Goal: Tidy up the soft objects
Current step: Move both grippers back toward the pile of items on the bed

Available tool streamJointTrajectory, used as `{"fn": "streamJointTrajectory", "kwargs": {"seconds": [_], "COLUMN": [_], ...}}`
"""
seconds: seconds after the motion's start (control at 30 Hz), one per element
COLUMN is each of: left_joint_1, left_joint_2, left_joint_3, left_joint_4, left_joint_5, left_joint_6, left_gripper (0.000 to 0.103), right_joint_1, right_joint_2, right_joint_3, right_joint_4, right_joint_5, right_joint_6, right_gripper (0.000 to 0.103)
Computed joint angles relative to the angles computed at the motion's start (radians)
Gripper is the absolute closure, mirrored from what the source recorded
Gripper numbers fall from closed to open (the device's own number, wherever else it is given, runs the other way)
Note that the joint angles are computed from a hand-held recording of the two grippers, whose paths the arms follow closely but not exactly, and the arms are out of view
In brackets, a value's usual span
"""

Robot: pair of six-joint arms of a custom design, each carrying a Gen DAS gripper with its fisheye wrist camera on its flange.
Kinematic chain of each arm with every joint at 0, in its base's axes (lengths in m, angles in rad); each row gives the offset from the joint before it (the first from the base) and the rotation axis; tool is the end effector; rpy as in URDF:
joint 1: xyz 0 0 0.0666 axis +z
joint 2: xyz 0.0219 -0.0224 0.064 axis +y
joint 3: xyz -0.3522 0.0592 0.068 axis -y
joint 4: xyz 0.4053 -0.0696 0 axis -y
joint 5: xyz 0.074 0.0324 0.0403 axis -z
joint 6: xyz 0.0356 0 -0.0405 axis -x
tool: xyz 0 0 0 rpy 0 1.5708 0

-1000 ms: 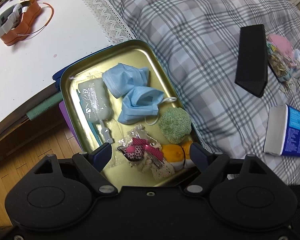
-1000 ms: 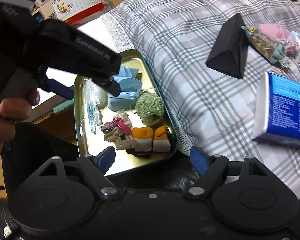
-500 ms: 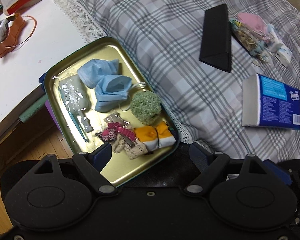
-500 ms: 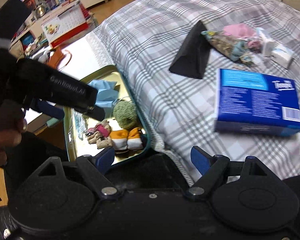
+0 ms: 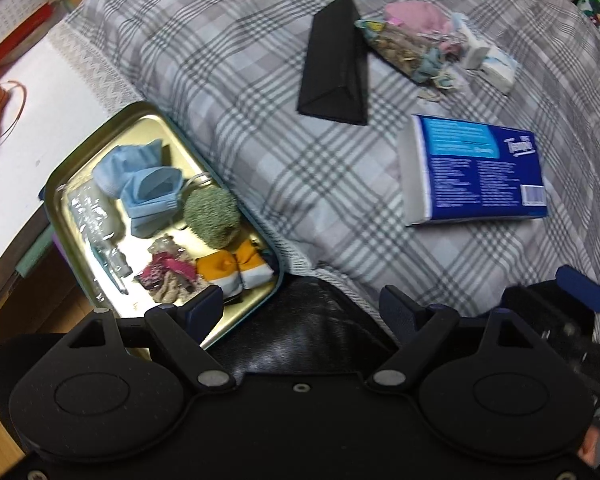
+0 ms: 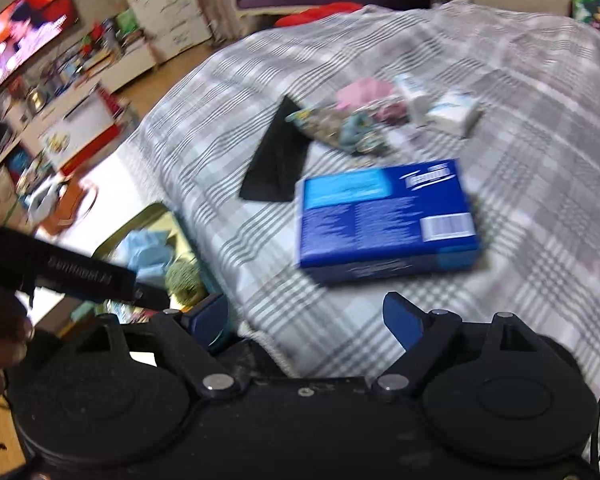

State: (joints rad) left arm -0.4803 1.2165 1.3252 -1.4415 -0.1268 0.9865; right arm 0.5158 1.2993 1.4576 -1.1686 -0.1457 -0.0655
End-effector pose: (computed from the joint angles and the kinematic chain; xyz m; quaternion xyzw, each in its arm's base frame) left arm 0.3495 -0.1775 0.4222 -0.2554 0.9575 -0.0326 0.1301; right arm 0.3900 0.2266 0.4594 -0.2336 0.9298 0.1461 0.2442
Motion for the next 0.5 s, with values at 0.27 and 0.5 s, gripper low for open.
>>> {"fn": "streamJointTrajectory", "kwargs": {"seconds": [0.27,0.5], "left_joint_1": [-0.024,-0.031], "left_joint_2": [0.052,0.079], "left_joint_3": [0.064,0.090], "left_joint_4": [0.007,0.026], "left_joint_5": [-0.025,-0.043], "left_joint_6": [-0.022,-0.039], "left_gripper": [0.021,0.021], "right_joint_1": [-0.073,-0.116], "right_joint_2": [0.022,0.042], "right_joint_3": [0.027,0.055], "right_joint_4": [0.028,0.044], "right_joint_5": [0.023,0.041], "right_joint_6": [-0.051,-0.076], "right_gripper": [0.018,0.018]}}
